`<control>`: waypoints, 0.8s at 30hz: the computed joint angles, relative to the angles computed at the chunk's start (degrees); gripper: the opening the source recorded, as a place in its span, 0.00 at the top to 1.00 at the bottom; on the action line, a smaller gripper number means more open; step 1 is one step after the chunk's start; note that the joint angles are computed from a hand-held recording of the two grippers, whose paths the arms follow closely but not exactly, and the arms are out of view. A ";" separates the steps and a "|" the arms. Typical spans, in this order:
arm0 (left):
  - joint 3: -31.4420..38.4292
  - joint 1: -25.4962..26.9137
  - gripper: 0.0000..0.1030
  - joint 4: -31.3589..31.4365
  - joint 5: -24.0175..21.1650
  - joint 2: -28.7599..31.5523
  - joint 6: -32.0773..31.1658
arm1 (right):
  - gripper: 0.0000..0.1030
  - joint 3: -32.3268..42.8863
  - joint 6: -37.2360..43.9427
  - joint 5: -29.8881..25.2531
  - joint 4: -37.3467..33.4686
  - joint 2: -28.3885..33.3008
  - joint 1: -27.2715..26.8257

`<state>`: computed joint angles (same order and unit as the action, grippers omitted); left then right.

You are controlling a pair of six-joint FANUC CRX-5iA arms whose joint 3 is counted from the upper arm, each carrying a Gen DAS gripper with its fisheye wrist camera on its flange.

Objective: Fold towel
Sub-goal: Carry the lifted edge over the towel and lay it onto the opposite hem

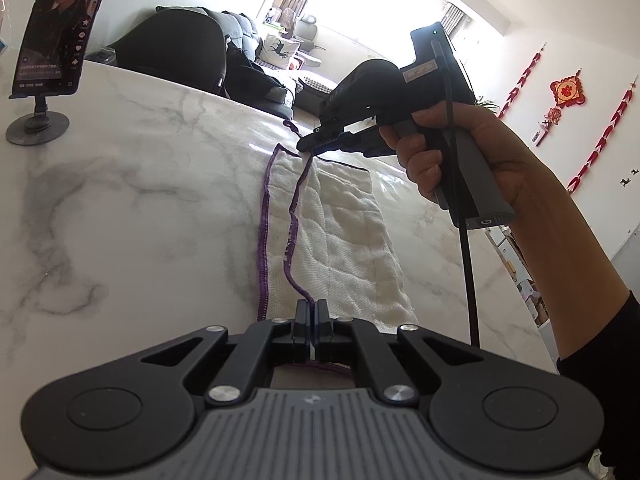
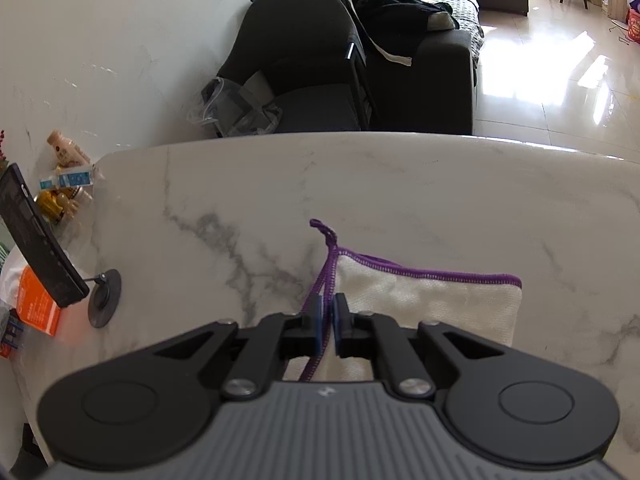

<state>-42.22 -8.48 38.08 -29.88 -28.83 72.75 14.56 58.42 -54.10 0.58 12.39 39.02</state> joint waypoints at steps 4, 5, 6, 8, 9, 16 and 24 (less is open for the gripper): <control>-0.21 0.63 0.99 -0.25 -0.42 -0.37 0.32 | 0.94 0.66 -0.21 -0.44 0.60 0.80 0.55; -0.25 0.83 0.99 -0.28 -0.62 -0.38 0.28 | 0.94 0.77 -0.29 -0.57 0.76 0.93 0.64; -0.27 0.90 0.99 -0.15 -0.54 -0.16 0.13 | 0.94 0.88 -0.36 -0.70 0.83 1.07 0.68; -0.41 0.98 0.99 0.31 -0.51 -0.01 -0.44 | 0.94 1.09 -0.55 -0.96 1.05 1.35 0.81; -0.50 1.01 0.99 0.55 -0.54 0.00 -0.76 | 0.94 1.10 -0.83 -0.99 1.43 1.48 0.95; -1.34 0.71 0.99 3.77 -0.76 -0.16 -4.55 | 0.95 1.51 -0.63 -1.13 2.62 1.73 1.78; -0.78 1.68 0.99 0.57 -2.27 -0.86 -1.59 | 0.95 2.54 -1.61 -2.87 4.61 3.61 2.76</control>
<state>-43.00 -6.81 38.65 -32.15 -29.69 71.17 17.10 56.81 -56.97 5.19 16.00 41.79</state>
